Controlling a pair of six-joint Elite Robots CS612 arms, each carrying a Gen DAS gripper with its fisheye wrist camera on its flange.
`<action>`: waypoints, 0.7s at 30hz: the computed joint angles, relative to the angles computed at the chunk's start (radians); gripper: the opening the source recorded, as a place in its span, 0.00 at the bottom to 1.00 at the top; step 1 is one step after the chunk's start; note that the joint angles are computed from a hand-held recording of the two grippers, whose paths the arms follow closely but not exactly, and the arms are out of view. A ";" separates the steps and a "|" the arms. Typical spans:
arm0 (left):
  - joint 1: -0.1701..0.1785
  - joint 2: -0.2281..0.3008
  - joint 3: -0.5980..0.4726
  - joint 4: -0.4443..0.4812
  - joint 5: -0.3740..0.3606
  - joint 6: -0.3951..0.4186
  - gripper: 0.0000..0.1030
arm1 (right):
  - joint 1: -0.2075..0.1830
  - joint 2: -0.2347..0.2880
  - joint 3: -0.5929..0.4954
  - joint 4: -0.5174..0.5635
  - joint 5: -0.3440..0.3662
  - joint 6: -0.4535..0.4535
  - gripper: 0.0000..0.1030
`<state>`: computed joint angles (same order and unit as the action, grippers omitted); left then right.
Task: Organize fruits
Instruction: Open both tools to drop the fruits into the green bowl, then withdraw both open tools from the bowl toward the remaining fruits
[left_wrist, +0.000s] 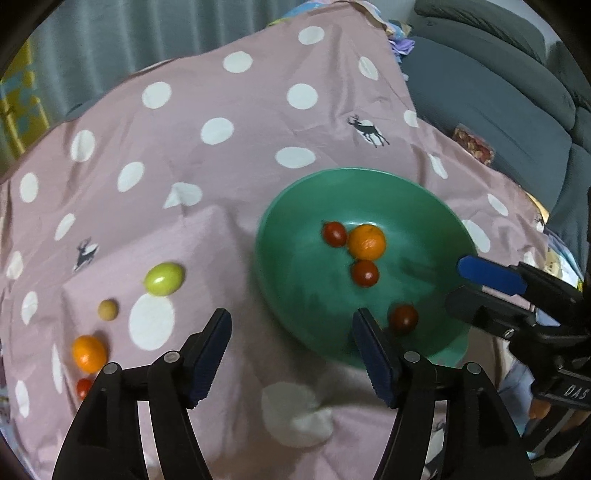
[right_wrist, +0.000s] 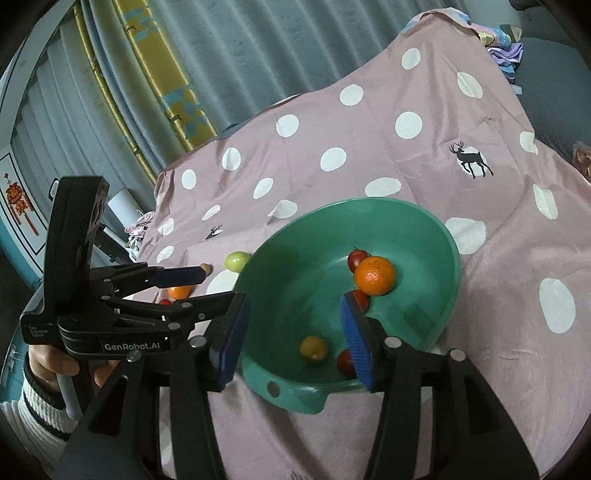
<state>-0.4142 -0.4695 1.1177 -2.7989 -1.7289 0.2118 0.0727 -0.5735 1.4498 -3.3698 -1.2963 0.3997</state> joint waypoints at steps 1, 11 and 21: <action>0.001 -0.005 0.010 -0.007 0.007 -0.003 0.66 | 0.001 -0.002 0.002 -0.003 0.002 0.002 0.51; 0.038 -0.036 0.113 -0.005 0.044 -0.043 0.67 | 0.017 -0.013 0.028 -0.027 0.033 0.030 0.56; 0.114 -0.051 0.170 -0.002 0.013 -0.204 0.67 | 0.051 -0.004 -0.016 0.072 0.093 -0.043 0.58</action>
<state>-0.2998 -0.5203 1.2881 -2.8013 -1.7158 0.0077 0.1234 -0.5773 1.4343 -3.2978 -1.2030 0.3562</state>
